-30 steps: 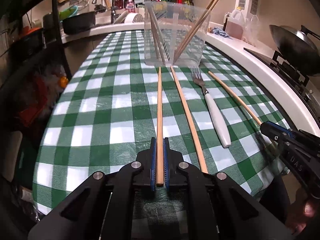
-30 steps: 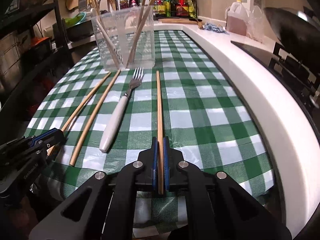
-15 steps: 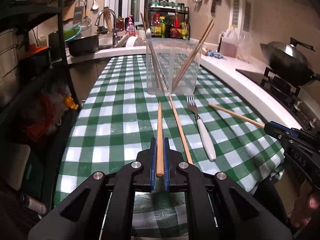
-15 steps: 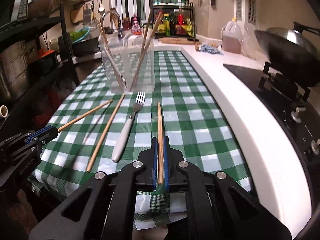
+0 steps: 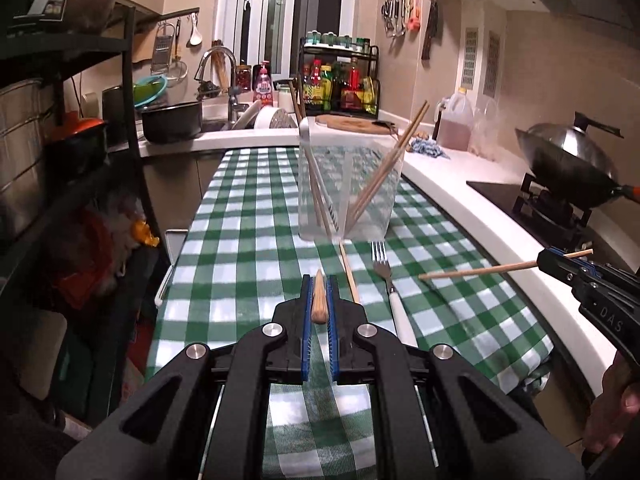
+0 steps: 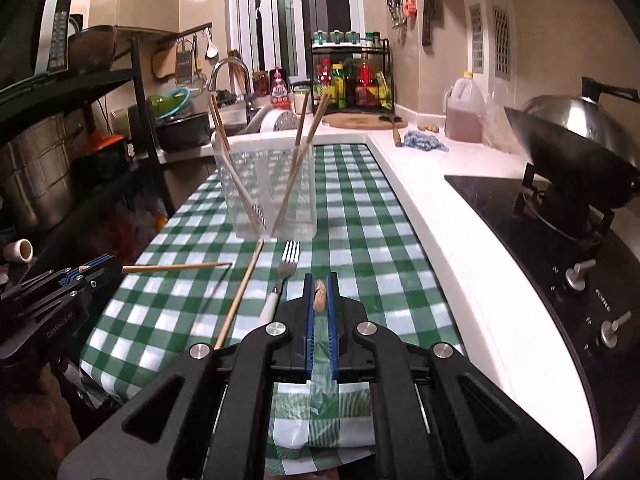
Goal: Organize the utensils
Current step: 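Raise both chopsticks upright and carry them over the container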
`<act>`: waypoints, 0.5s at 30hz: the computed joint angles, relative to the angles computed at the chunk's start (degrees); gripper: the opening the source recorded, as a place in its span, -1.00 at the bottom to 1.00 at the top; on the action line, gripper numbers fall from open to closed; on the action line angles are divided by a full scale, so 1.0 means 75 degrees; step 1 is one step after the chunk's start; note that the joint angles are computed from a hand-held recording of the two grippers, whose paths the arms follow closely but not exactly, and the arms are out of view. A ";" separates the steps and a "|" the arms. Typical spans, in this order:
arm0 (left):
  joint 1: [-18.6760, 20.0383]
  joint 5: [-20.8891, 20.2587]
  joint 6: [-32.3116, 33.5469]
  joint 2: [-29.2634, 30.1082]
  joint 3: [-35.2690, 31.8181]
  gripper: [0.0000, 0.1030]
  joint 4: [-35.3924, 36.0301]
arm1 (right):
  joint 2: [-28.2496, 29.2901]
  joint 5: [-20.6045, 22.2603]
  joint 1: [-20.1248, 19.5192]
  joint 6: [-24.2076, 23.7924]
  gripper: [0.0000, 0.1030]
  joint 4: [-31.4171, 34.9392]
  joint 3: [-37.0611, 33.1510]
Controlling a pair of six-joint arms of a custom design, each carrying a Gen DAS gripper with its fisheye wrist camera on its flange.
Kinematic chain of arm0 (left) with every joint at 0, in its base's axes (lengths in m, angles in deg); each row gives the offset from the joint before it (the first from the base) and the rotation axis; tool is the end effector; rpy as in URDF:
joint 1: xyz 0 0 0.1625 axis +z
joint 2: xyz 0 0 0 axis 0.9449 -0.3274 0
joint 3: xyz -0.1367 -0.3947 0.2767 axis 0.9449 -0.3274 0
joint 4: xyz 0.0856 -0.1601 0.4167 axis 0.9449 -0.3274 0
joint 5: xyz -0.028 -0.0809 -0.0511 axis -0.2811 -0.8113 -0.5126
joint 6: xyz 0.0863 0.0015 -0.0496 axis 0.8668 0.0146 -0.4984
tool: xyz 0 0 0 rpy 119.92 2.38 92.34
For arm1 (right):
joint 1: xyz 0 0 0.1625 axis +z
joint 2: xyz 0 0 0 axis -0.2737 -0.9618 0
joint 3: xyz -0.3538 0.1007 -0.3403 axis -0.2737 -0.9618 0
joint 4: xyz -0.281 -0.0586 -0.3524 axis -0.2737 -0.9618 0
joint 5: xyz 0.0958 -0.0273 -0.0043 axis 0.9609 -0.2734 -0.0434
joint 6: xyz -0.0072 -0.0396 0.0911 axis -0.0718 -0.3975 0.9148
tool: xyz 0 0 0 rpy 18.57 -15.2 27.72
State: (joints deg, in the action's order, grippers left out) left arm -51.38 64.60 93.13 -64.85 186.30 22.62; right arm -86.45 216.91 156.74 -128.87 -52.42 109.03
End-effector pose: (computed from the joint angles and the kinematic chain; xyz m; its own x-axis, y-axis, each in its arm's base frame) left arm -0.0426 -0.2489 0.2785 -0.7410 0.1559 -0.6531 0.6228 0.5231 -0.5818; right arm 0.3425 -0.2188 -0.0090 -0.7535 -0.0138 0.6573 -0.5588 0.5402 -0.6292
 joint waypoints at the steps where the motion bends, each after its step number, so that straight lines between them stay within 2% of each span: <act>1: 0.0065 -0.0014 0.0174 -0.0055 -0.0083 -0.87 -0.0044 | -0.0045 -0.0028 -0.0008 -0.0068 -0.89 -0.0027 -0.0005; 9: 0.0710 0.0173 0.2000 -0.0469 -0.0943 -0.87 -0.0581 | -0.0240 -0.0131 -0.0078 -0.0554 -0.89 -0.0132 -0.0171; 15: 0.1309 0.0638 0.3387 -0.0588 -0.1666 -0.87 -0.1061 | -0.0459 -0.0236 -0.0163 -0.1060 -0.89 -0.0259 -0.0336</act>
